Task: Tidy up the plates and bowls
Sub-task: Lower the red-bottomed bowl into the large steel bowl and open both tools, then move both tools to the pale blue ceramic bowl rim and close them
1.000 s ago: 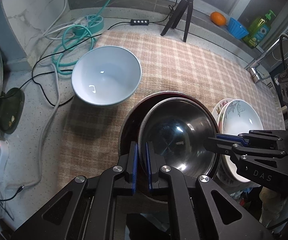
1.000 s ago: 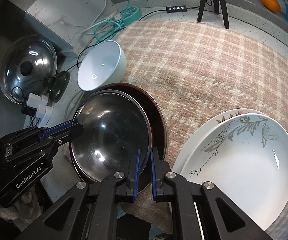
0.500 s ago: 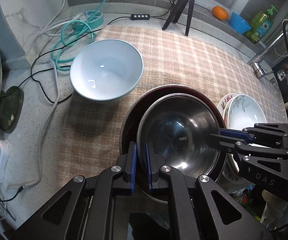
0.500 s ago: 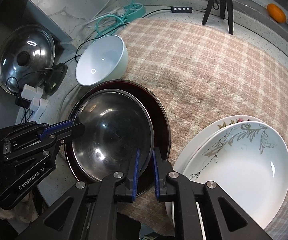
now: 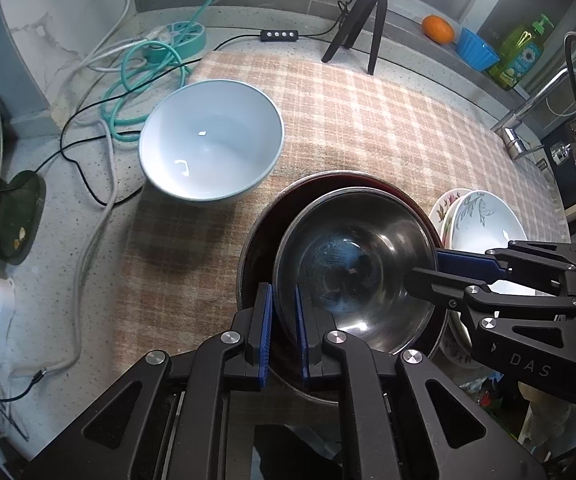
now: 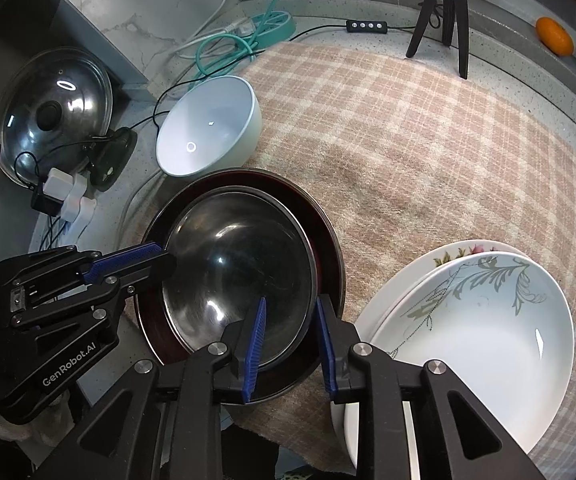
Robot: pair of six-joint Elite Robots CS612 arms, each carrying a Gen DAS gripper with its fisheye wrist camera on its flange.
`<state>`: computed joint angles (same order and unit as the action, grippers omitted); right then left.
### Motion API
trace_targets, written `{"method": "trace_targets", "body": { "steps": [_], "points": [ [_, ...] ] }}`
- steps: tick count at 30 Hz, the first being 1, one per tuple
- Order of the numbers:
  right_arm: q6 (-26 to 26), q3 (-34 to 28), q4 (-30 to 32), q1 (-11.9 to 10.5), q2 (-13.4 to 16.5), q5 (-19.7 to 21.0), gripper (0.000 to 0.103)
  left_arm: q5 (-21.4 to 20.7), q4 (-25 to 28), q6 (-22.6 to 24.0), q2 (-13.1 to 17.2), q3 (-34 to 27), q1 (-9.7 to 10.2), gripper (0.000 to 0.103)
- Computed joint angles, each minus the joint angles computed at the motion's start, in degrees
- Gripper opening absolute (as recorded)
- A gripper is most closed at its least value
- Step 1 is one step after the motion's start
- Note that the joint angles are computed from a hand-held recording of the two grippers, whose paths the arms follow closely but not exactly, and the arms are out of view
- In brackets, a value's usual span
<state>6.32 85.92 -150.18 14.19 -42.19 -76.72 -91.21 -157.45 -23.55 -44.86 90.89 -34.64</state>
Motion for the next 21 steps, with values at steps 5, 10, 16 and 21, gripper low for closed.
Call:
{"method": "trace_targets", "body": {
  "steps": [5,10,16,21],
  "points": [
    [-0.9,-0.5,0.4,0.3,0.2,-0.1,0.031,-0.5,-1.0,-0.3,-0.2,0.3,0.12,0.010],
    [-1.4,-0.7,0.8,0.5,0.3,-0.8,0.032,-0.4,-2.1,-0.6,-0.8,0.9,0.13,0.011],
    [-1.1,-0.4,1.1,0.3,-0.2,-0.5,0.032,-0.4,-3.9,-1.8,-1.4,1.9,0.63,0.011],
    [-1.8,0.1,0.0,0.3,-0.9,-1.4,0.032,-0.3,-5.4,-2.6,-1.9,2.5,0.88,0.011]
  ]
}}
